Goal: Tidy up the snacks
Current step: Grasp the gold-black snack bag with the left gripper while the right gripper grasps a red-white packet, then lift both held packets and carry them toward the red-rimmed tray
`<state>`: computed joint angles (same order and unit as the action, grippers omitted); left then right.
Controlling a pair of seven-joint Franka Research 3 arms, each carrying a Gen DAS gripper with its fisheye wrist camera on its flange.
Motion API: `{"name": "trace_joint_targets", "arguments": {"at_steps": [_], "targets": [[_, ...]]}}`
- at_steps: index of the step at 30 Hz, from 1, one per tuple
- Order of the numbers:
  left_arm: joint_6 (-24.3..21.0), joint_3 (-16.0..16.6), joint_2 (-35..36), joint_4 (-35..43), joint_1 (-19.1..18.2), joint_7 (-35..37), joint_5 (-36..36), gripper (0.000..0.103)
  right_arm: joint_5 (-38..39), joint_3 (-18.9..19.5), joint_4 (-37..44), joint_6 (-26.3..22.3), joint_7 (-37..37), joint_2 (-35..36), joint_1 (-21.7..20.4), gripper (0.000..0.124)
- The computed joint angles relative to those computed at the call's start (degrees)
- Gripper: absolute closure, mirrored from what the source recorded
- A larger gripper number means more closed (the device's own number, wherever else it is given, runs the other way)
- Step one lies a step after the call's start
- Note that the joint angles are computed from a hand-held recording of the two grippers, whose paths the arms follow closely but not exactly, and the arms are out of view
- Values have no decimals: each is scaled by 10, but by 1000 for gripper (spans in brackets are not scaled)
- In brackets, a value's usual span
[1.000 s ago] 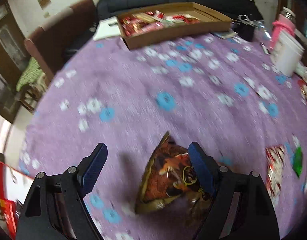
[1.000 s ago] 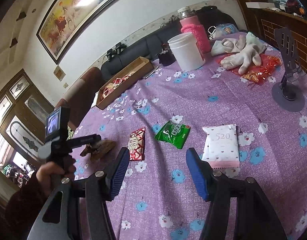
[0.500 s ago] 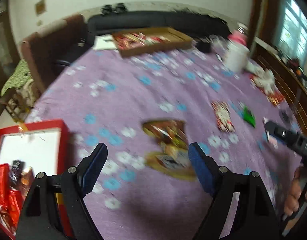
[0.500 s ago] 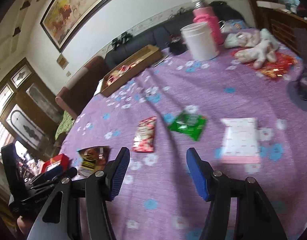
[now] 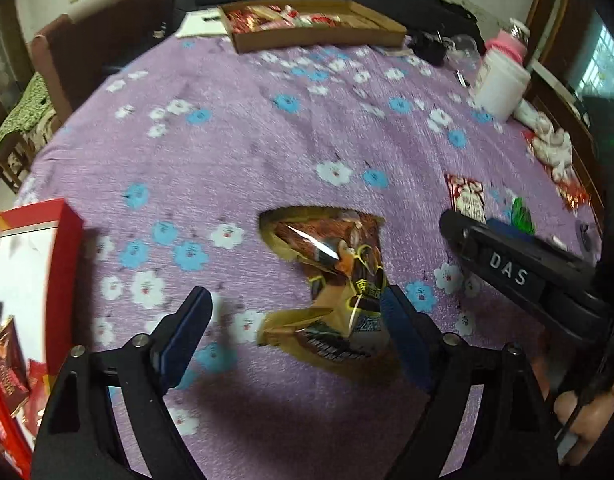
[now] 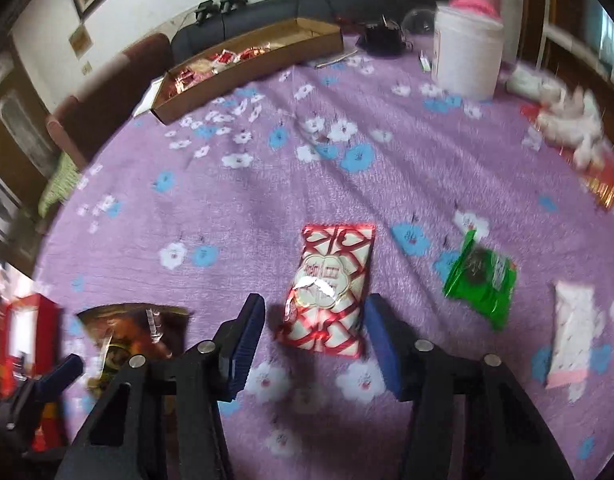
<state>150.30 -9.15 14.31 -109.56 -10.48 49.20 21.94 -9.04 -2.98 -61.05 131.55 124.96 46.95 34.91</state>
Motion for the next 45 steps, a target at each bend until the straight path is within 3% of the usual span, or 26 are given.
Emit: {"name": "trace_joint_targets", "arguments": {"at_steps": [2, 6, 9, 14, 24, 28, 35, 45], "targets": [[-8, -7, 15, 13, 1, 16, -13, 15, -14, -10, -5, 0, 7, -1, 7, 83], [-10, 15, 26, 23, -30, -23, 70, 15, -13, -5, -36, 9, 4, -22, 0, 95], [31, 15, 18, 3, -27, -19, 92, 35, 1, 7, -72, 16, -12, -47, -13, 97], [46, 15, 8, -13, -26, -22, 104, 44, 58, 40, -180, 58, -47, -116, -49, 99], [72, 0, -68, -116, -30, -7, 152, 44, 130, 78, -390, 127, -108, -260, -69, 100], [98, -13, -115, -179, -21, 11, 133, 44, 163, 94, -455, 160, -122, -301, -70, 100], [132, -28, -189, -273, -11, 41, 84, 44, 157, 104, -535, 207, -93, -356, -50, 100], [151, -53, -246, -335, 19, -42, 164, 44, 24, 103, -571, 213, 28, -385, -11, 100]]}}
